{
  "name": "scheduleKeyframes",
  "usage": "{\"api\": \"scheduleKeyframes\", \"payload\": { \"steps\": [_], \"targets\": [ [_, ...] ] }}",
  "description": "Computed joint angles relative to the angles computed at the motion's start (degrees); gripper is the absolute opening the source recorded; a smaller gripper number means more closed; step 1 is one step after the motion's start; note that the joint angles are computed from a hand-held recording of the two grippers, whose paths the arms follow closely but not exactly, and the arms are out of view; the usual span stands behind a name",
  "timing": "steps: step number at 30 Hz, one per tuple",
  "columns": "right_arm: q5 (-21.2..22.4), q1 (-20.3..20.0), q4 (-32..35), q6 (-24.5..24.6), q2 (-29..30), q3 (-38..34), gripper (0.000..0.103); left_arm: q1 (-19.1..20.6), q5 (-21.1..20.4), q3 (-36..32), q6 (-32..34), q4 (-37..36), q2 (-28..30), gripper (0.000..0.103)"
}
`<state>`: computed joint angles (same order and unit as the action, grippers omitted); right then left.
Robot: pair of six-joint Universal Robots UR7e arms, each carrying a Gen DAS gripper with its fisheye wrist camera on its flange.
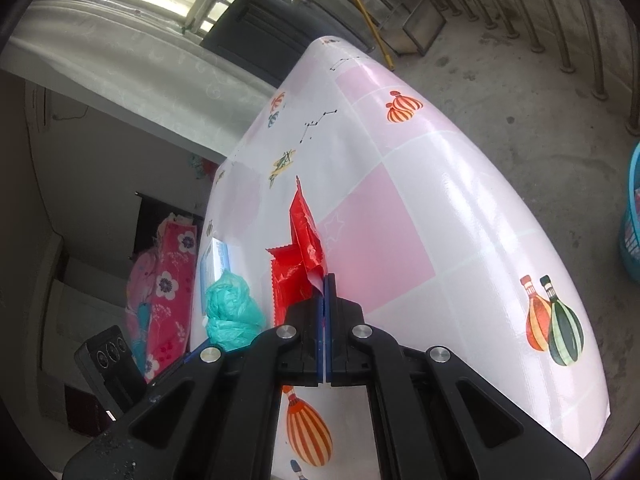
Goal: Collect trash
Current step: 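Lift and carry the teal bag and red wrapper in both tools to the wastebasket, then open both tools to drop the teal bag and red wrapper into the wastebasket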
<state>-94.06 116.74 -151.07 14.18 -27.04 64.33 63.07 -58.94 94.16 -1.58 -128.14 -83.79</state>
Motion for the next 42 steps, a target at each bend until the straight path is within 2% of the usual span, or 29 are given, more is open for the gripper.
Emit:
{"api": "scheduleKeyframes", "payload": {
  "steps": [7, 11, 13, 17, 19, 21, 23, 28, 31, 32, 33, 34, 35, 36, 38, 42],
  "targets": [
    [0.13, -0.83, -10.64, 1.01, -5.19, 8.06, 0.0, -2.33, -1.25, -3.52, 1.51, 0.0, 2.5, 0.027],
    [-3.77, -2.16, -20.53, 3.21, -10.38, 15.03, 0.0, -4.34, -4.26, -6.94, 4.01, -0.11, 6.57, 0.027],
    [-7.49, -3.09, -26.61, 4.95, -13.47, 19.32, 0.0, -5.54, -6.28, -8.86, 5.73, 0.01, 9.33, 0.027],
    [-21.24, -4.51, -35.72, 8.61, -18.2, 26.29, 0.0, -7.27, -11.63, -14.3, 8.43, 2.27, 16.89, 0.027],
    [-25.56, -5.92, -38.07, 11.29, -19.99, 29.31, 0.0, -7.78, -14.16, -18.04, 8.8, 5.06, 21.69, 0.028],
    [-28.28, -7.8, -38.42, 14.73, -21.23, 31.52, 0.0, -7.85, -17.34, -23.19, 8.1, 9.16, 27.26, 0.028],
    [-30.29, -9.61, -37.38, 17.39, -21.94, 32.89, 0.0, -8.14, -18.86, -28.13, 7.24, 12.88, 32.76, 0.028],
    [-32.8, -12.93, -35.01, 21.09, -21.6, 33.15, 0.0, -9.83, -17.59, -41.67, 9.87, 20.53, 47.0, 0.028],
    [-34.35, -14.9, -33.75, 20.75, -20.75, 31.28, 0.003, -10.35, -16.84, -48.35, 10.71, 19.61, 54.13, 0.031],
    [-34.6, -15.64, -32.79, 20.63, -20.28, 30.29, 0.006, -10.28, -17.42, -50.84, 10.41, 19.95, 56.4, 0.044],
    [-34.07, -16.79, -31.68, 21.08, -19.88, 29.37, 0.011, -10.05, -17.89, -54.43, 9.49, 22.31, 58.87, 0.064],
    [-33.2, -17.82, -30.3, 21.48, -19.52, 28.57, 0.026, -9.87, -17.39, -57.85, 8.01, 24.58, 61.23, 0.068],
    [-32.44, -18.81, -28.25, 21.82, -19.07, 27.52, 0.044, -9.66, -16.83, -59.52, 6.27, 25.24, 62.54, 0.068],
    [-32.82, -19.47, -25.79, 22.97, -18.82, 26.8, 0.048, -9.43, -16.89, -59.57, 4.77, 25.21, 62.77, 0.068],
    [-33.58, -20.14, -23.68, 25.17, -18.99, 26.99, 0.048, -8.84, -17.7, -59.69, 2.34, 26.16, 62.6, 0.068],
    [-35.11, -19.52, -29.5, 24.79, -19.51, 30.12, 0.051, -8.36, -16.84, -54.17, 2.58, 23.27, 58.15, 0.068]
  ]
}}
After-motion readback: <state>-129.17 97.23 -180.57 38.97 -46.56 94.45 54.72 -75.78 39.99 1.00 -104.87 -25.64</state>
